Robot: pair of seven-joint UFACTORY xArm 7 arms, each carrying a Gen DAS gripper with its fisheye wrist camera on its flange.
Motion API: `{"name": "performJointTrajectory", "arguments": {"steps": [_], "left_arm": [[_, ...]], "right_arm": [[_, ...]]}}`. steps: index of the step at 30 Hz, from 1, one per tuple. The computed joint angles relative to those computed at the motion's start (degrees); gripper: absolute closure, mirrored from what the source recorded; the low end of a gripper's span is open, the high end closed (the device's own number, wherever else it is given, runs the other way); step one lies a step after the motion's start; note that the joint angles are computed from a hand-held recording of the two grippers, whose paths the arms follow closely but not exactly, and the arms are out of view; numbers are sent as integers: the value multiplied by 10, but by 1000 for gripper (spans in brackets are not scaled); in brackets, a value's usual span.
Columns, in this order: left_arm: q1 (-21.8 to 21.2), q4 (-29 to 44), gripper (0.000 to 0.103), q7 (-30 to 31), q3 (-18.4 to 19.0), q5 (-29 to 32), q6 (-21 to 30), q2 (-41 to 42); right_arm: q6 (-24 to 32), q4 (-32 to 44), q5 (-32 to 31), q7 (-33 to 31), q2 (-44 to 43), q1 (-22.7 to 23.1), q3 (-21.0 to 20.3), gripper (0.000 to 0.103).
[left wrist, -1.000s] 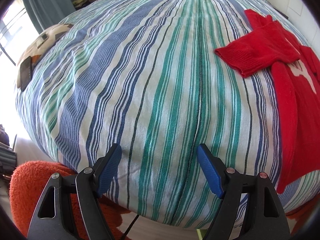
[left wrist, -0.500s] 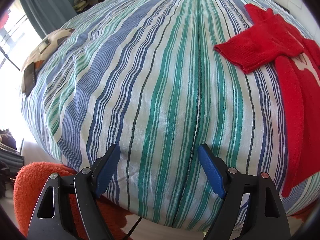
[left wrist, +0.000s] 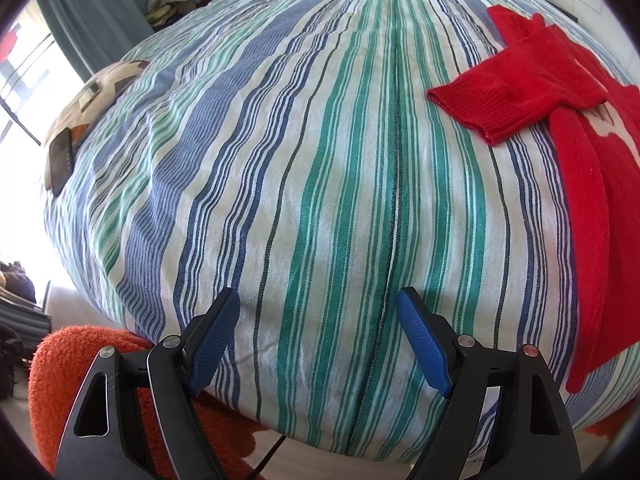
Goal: Fold small clothes
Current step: 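Lift the sleeve with the right gripper and unfold it outward from the body, then lay the sleeve flat and open the right gripper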
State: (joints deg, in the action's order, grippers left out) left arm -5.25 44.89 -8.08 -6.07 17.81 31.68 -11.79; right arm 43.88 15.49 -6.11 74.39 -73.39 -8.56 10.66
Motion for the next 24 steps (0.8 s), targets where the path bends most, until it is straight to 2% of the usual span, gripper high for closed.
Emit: {"name": "performJointTrajectory", "arguments": {"steps": [2,5,7,8,10,12,13,14,15,17,20,24], "left_arm": [[2,-2,20,-5,-3,10,-3,-1],[4,-6,20,-16,-8,28,-6,-4],[5,-8,20,-23,-11,39,-7,-7],[5,-9,20,-27,-12,45,-8,-7],[6,-12,19,-40,-18,59,-7,-10],[7,-13,18,-53,-23,75,-7,-12],[7,-15,18,-57,-24,82,-6,-13],[7,-15,18,-62,-26,89,-6,-14],[7,-16,18,-66,-27,94,-5,-15],[5,-20,18,-72,-27,99,-5,-19],[3,-22,17,-74,-27,100,-3,-22],[2,-21,17,-69,-24,96,-3,-22]], "right_arm": [[43,-34,15,14,-50,11,-6,97],[66,-100,30,42,-149,23,-5,96],[65,-143,43,73,-219,32,-2,88],[62,-165,50,91,-258,36,-2,78],[55,-206,53,121,-338,45,5,64],[51,-219,45,131,-361,50,8,61],[44,-220,41,131,-355,48,5,62],[30,-214,36,128,-329,45,-4,77],[24,-195,19,116,-279,43,-18,99],[70,-129,10,76,-177,24,-1,100],[153,-60,-27,38,-92,7,24,100],[183,-31,-50,12,-32,13,26,100]]}}
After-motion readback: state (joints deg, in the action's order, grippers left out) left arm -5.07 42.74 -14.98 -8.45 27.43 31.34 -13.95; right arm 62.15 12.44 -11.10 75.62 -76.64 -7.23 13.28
